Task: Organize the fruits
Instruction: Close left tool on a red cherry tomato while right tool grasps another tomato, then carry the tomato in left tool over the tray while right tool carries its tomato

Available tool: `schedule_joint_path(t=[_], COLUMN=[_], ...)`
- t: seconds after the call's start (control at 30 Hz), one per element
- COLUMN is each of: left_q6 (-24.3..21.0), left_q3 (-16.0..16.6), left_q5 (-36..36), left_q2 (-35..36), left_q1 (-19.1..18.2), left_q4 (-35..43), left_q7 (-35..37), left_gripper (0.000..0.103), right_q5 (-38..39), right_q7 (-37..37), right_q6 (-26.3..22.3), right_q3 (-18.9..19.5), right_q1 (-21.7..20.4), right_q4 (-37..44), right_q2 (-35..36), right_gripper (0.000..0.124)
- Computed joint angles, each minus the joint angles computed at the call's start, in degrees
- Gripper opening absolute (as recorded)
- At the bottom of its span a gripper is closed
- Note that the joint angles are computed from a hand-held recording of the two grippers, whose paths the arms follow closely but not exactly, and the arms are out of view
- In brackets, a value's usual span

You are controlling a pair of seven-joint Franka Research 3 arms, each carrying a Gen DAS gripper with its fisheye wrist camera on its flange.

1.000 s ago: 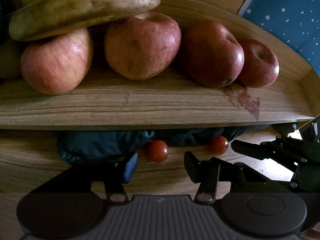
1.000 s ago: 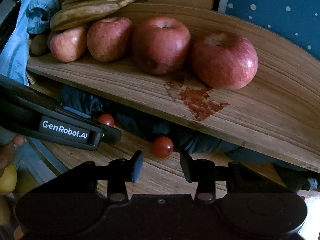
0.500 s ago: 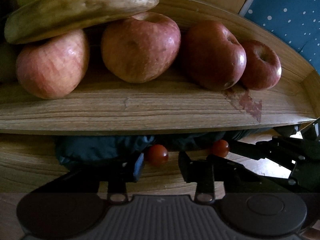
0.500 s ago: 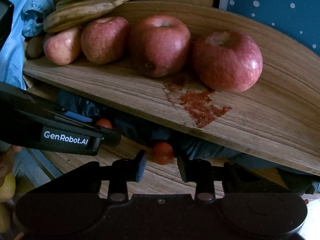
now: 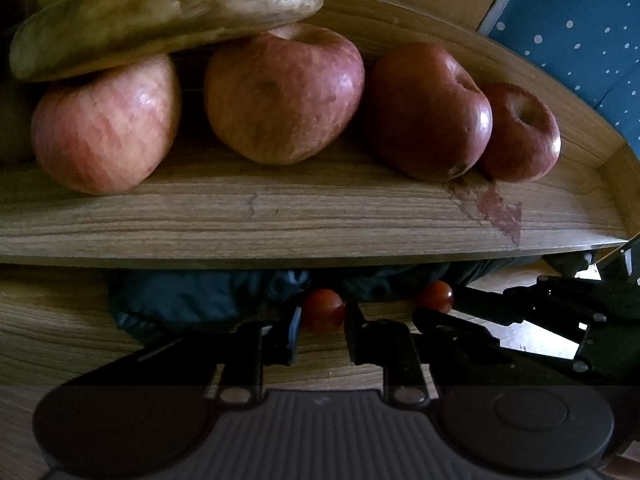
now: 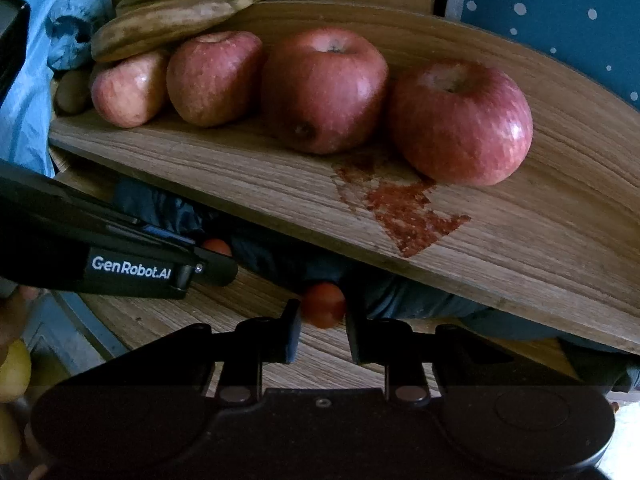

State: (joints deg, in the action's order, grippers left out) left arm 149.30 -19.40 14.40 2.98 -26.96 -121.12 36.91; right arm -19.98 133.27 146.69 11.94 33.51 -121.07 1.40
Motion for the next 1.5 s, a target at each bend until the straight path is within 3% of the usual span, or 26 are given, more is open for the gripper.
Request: schedule_joint_path(t=[0.77,1.5], left_q6=[1.55,-1.05], left_q3=[-0.53,-1.61], left_q5=[-2.19,-4.37], left_q2=[-4.64,-11.78], left_q1=[-0.45,-2.93], left_q4=[-3.92,-8.09], left_q7=[1.91,0.58], left_gripper=[0.024,0.024], right_q5=[0.03,2.68], right_q7=[0.89,1.11], right_q6=[-2.58,-4.97], right_q3=[2.95,6.7], right_q1=[0.21,1.22], right_q4=[-1.56,-2.84], right_q2=[-5.54,-10.22], right_gripper=[0.025,0.025])
